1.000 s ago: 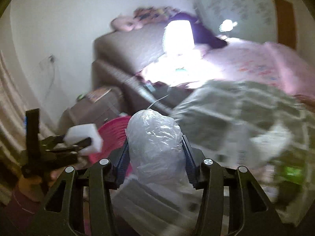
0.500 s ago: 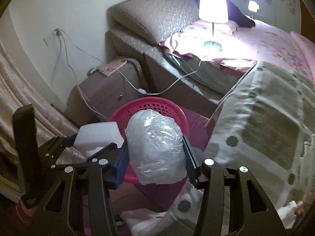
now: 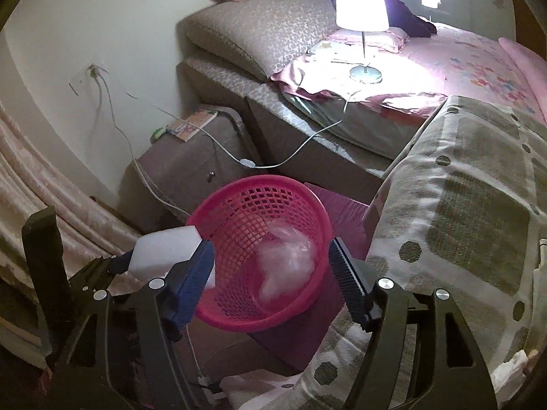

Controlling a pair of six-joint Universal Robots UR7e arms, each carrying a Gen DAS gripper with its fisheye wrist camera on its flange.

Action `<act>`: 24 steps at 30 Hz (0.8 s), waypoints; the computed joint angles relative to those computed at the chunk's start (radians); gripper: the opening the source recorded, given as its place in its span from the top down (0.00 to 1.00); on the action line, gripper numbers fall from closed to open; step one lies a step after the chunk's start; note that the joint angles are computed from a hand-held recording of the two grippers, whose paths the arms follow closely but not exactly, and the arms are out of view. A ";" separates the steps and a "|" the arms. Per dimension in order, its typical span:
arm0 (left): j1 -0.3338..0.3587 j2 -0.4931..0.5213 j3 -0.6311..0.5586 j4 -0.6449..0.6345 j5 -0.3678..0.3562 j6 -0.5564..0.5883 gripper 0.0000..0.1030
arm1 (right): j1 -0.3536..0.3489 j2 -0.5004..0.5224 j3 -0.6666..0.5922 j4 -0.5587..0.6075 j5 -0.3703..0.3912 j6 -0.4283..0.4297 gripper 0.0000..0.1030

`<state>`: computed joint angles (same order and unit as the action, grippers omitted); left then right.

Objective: Collect trash
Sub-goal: 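Release the foam sheet into the wastebasket while the right tool drops the bag in, then move both tools back to the bed and grasp the white tissue with the left tool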

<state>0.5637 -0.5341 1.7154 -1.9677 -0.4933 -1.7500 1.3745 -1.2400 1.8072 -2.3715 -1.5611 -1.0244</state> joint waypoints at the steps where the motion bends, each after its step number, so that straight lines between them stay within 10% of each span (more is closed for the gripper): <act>1: -0.001 0.002 -0.006 0.021 0.007 -0.008 0.19 | -0.003 -0.005 -0.001 0.003 0.006 0.001 0.35; 9: 0.032 0.002 0.034 -0.273 -0.050 0.212 0.16 | -0.022 -0.023 -0.015 0.006 0.026 -0.002 0.35; 24: -0.021 0.035 -0.044 -0.047 0.030 0.128 0.16 | -0.098 -0.122 -0.003 -0.041 0.116 -0.065 0.35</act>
